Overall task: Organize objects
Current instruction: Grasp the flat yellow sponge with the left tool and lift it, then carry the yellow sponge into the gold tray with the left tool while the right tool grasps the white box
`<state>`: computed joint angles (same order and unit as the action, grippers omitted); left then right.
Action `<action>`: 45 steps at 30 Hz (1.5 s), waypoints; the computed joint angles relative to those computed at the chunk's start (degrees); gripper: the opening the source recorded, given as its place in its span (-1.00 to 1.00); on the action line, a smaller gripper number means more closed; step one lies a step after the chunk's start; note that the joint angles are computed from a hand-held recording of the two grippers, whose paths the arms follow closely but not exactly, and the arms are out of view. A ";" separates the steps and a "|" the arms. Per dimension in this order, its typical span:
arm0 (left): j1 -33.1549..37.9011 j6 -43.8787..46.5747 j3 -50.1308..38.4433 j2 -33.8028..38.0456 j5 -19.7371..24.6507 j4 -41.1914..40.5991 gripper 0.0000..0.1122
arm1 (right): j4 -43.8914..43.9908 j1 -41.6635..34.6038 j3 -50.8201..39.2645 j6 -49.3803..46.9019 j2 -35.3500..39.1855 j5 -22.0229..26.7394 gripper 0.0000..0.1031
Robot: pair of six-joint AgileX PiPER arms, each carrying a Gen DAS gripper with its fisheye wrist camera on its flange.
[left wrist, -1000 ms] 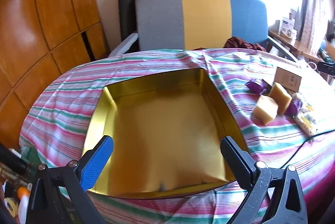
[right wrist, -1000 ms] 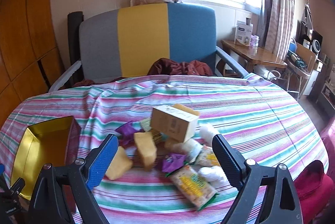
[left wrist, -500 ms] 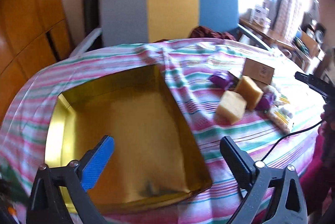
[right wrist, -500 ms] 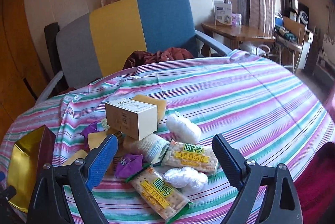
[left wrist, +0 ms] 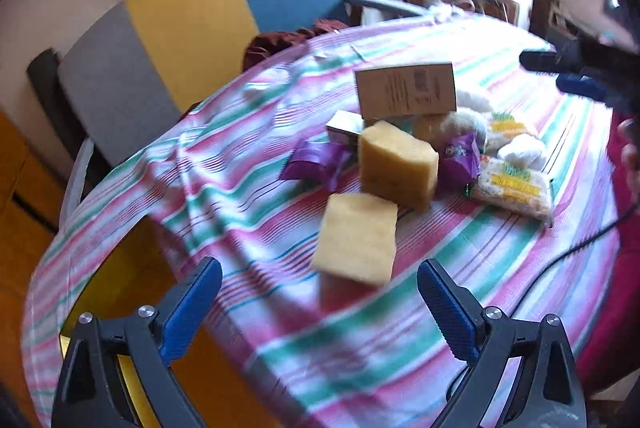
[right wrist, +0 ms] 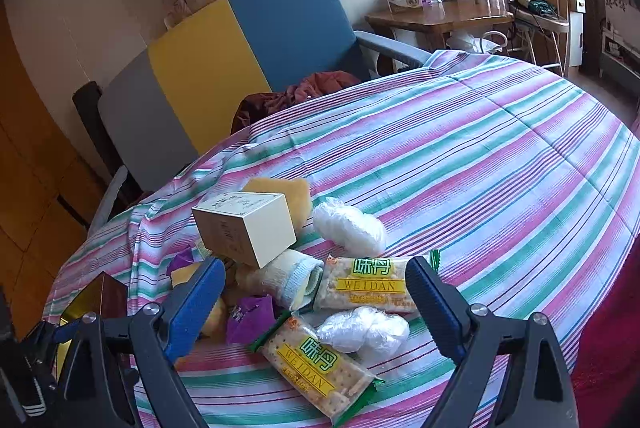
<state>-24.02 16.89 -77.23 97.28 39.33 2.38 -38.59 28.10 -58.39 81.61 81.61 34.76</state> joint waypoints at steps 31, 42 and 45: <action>16.68 13.09 15.76 -14.52 1.34 -25.59 -0.03 | 16.77 5.76 -11.85 -30.97 12.39 4.91 0.50; 36.29 25.72 18.74 -19.32 6.85 -35.58 -0.02 | 21.92 -0.24 -39.65 -56.19 25.14 22.34 0.53; 39.34 26.64 18.75 -19.40 7.76 -36.58 -0.02 | 26.38 -3.90 -52.91 -66.84 33.38 30.97 0.54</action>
<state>15.32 43.53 -58.48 77.89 47.09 -34.20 -12.21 24.20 -111.30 14.77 114.99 65.73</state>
